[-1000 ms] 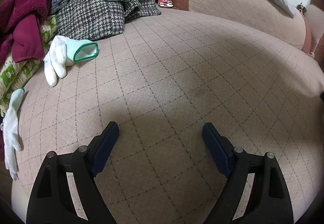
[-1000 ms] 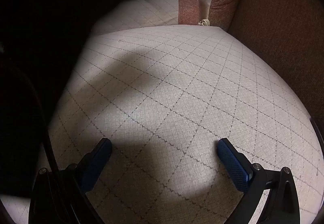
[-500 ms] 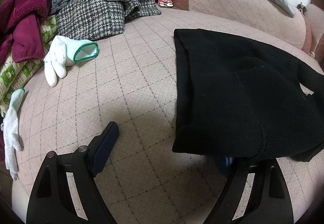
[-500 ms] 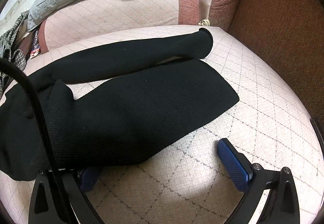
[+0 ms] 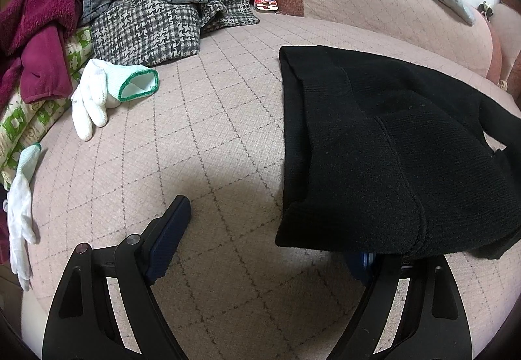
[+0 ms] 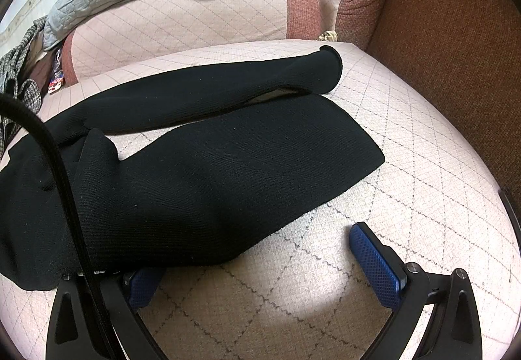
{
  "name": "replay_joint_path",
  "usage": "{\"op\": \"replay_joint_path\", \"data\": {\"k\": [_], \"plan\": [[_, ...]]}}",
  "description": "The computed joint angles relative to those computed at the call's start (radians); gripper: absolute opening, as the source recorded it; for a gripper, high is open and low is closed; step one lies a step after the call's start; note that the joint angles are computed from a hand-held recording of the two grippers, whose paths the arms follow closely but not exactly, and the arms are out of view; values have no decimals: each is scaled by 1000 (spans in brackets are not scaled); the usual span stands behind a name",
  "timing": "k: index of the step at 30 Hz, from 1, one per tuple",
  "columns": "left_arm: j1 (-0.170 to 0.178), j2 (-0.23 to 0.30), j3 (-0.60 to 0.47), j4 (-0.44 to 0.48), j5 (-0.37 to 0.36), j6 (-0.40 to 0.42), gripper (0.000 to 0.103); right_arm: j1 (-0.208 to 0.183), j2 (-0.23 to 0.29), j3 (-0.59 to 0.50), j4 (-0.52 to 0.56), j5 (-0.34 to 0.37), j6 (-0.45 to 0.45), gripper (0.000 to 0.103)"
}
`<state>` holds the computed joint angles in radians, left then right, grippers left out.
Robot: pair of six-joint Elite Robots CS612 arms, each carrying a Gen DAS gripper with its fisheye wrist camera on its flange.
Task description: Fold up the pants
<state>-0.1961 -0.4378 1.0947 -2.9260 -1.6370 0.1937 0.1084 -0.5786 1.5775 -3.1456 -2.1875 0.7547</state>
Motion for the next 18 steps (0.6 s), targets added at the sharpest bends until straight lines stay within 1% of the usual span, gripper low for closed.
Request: {"op": "replay_joint_path", "data": {"k": [2,3,4,5,7,8,9,11,13,14,16,18], "plan": [[4,-1,-7,22,-10,-2,86,0,-1,0,3,-1,-1,103],[4,-6,-2,31,-1,11,86,1,0,1,-1,-2,-2,103],[5,-12,6,37,-7,31,86,0,0,3,-5,0,-3,103],[7,-17,8,52,-16,52,85,0,-1,5,-6,3,-4,103],[16,-28,16,65,-58,34,85,-1,-3,7,-5,9,-4,103],[24,-27,22,29,-110,3,85,-2,-5,8,-9,16,-7,103],[34,-27,36,-34,-161,-29,85,-4,-6,12,-20,27,-19,103],[46,-35,62,-125,-219,-66,85,-7,-11,25,-46,54,-71,103],[56,-42,83,-202,-273,-100,85,-11,-25,49,-71,102,-114,103],[60,-46,92,-222,-292,-110,85,-10,-26,58,-89,106,-114,103],[65,-57,105,-221,-332,-130,85,-10,-40,92,-143,141,-75,103],[68,-72,111,-165,-358,-141,85,-12,-52,124,-196,184,-51,102]]}}
